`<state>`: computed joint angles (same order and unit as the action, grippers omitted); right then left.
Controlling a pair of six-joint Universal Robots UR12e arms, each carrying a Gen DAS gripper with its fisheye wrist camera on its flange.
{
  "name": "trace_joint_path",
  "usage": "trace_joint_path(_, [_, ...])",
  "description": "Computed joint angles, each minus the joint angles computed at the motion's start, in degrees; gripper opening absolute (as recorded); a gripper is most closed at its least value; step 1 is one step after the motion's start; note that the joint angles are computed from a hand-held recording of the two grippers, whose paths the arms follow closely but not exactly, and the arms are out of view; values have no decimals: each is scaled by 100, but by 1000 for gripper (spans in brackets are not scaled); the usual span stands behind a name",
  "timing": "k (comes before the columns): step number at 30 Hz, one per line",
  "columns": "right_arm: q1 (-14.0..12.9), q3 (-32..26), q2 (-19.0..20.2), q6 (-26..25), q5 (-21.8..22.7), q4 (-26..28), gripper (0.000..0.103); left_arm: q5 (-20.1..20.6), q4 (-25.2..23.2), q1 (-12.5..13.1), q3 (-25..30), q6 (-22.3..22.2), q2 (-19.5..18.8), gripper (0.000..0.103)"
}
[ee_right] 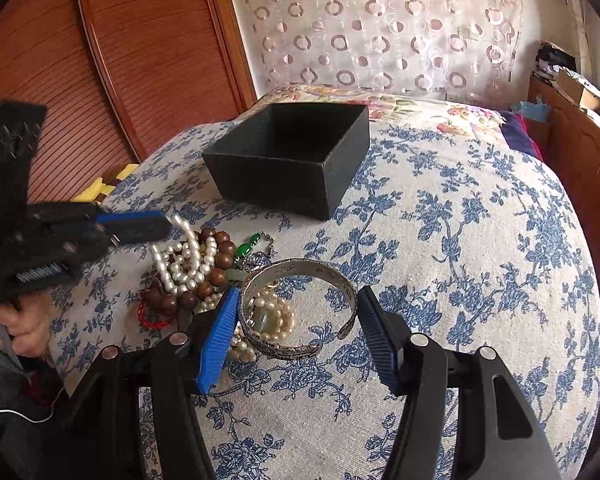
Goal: Organize jewelry
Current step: 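Lift the pearl necklace with the left tool while the right tool grasps the silver bangle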
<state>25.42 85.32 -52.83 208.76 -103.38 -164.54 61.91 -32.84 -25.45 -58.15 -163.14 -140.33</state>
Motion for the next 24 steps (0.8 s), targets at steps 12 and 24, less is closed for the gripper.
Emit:
trace_joint_path(12, [37,-61,-44,-175,-160,-130,63,-146,541,43,238,-250,78,7])
trace_joint_path(24, [27,-329,11,-475,-348,-27,63,4,972,92,589,-463,76,7])
